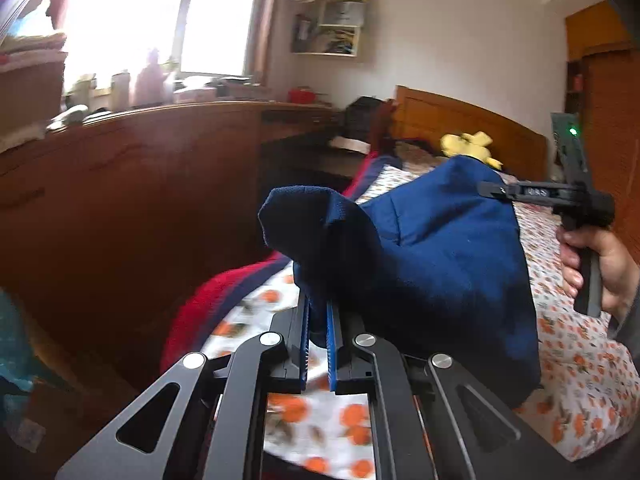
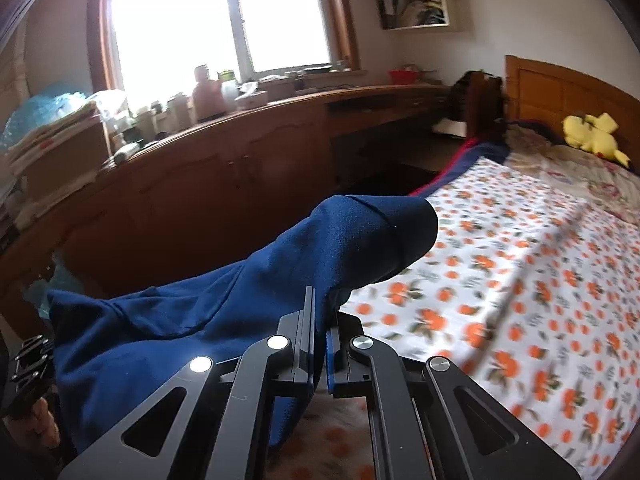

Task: Fold large clothes
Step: 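Grasp the blazer bundle with both tools and lift it toward the desk, then lower the bundle onto the bed corner with the left tool and open it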

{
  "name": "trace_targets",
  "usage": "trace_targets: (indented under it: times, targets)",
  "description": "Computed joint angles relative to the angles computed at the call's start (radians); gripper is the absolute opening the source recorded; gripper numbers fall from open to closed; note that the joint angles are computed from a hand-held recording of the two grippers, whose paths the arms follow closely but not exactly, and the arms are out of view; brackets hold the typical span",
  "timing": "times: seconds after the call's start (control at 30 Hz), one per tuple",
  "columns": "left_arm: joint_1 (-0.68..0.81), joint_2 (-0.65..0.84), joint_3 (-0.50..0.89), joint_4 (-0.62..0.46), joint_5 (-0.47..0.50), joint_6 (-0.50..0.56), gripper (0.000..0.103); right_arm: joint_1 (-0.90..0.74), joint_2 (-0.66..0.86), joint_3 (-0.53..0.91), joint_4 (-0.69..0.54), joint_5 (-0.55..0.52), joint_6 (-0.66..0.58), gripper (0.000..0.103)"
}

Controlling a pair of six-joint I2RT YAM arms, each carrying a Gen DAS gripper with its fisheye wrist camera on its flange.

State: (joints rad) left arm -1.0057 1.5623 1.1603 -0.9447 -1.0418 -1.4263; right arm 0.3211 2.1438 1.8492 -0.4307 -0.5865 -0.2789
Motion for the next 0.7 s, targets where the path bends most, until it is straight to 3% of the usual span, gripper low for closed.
trace_targets:
  times: [0.1,0.33,0.37,0.43,0.63,0.7]
  targets:
    - [0.017,-0.060,-0.075,-0.074,0.006,-0.087,0.007,0.045,0.010,-0.012,0.026,0.005,0.015,0.003]
    - [0.065,-0.106,-0.259,0.027,0.108,-0.098,0.008,0.130,0.069,-0.052,0.038,0.148,-0.048,0.006]
    - [0.060,-0.096,-0.268,0.016,0.112,-0.130,0.008,0.133,0.061,-0.078,0.058,0.166,-0.064,0.008]
    - [0.050,-0.099,-0.290,0.013,0.115,-0.173,0.009,0.132,0.051,-0.112,0.079,0.189,-0.099,0.026]
    - [-0.008,-0.072,-0.299,-0.092,0.160,-0.349,0.015,0.114,-0.046,-0.263,0.168,0.216,-0.132,0.036]
    - [-0.043,-0.060,-0.298,-0.145,0.172,-0.425,0.015,0.114,-0.096,-0.330,0.187,0.178,-0.150,0.036]
